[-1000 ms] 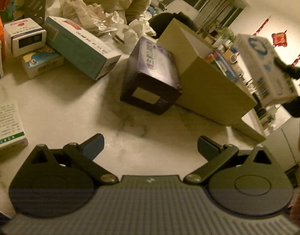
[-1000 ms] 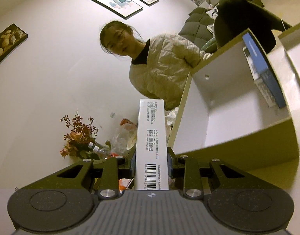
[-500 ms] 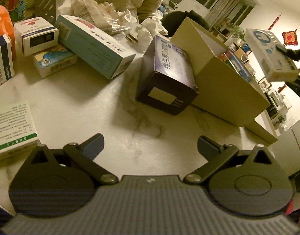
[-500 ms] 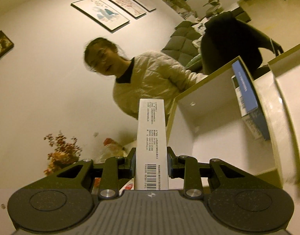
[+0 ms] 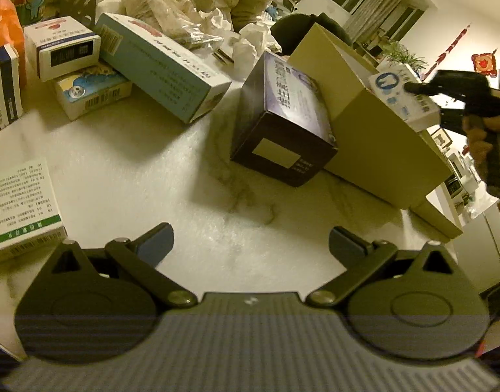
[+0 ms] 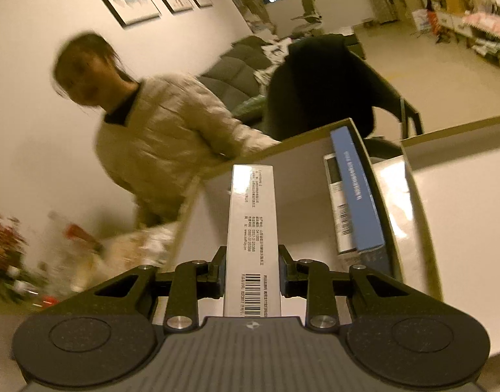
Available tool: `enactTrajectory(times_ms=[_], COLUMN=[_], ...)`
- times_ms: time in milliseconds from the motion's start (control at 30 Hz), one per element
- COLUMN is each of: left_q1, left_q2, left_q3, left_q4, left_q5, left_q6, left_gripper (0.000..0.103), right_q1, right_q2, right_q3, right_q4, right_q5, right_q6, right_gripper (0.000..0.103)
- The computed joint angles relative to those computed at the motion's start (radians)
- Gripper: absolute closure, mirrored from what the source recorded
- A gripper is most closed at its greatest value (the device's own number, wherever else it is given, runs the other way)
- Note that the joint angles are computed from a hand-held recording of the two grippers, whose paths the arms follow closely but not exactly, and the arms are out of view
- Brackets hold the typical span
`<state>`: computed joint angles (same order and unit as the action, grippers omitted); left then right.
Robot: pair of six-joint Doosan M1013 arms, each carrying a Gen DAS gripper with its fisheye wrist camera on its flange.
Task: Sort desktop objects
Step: 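Carry the white box over the tall beige box with the right tool, then lower the white box beside the upright boxes and open the right tool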
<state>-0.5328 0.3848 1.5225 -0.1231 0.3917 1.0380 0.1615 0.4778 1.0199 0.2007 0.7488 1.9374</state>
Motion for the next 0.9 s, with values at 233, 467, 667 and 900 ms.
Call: enactTrajectory(times_ms=[233, 467, 667, 900], left_q1=[-0.001, -0.001, 0.001, -0.002], left_q2=[0.001, 0.002, 0.002, 0.002], left_q3=[0.000, -0.001, 0.000, 0.003], left_q4=[0.003, 0.000, -0.009, 0.007], left_q5=[-0.002, -0.002, -0.005, -0.014], left_q6=[0.001, 0.010, 0.021, 0.013], left_gripper=[0.000, 0.000, 0.000, 0.000], right_q1=[0.054, 0.090, 0.109, 0.116], right_q2=[0.116, 0.239, 0.330, 0.408], right_q3=[-0.172, -0.360, -0.499, -0.635], right_q4=[-0.296, -0.460, -0.541, -0.603], right_q5=[0.184, 0.366, 0.473, 0.591], right_q6=[0.052, 0.023, -0.014, -0.033], right_gripper=[0.071, 0.071, 0.071, 0.071])
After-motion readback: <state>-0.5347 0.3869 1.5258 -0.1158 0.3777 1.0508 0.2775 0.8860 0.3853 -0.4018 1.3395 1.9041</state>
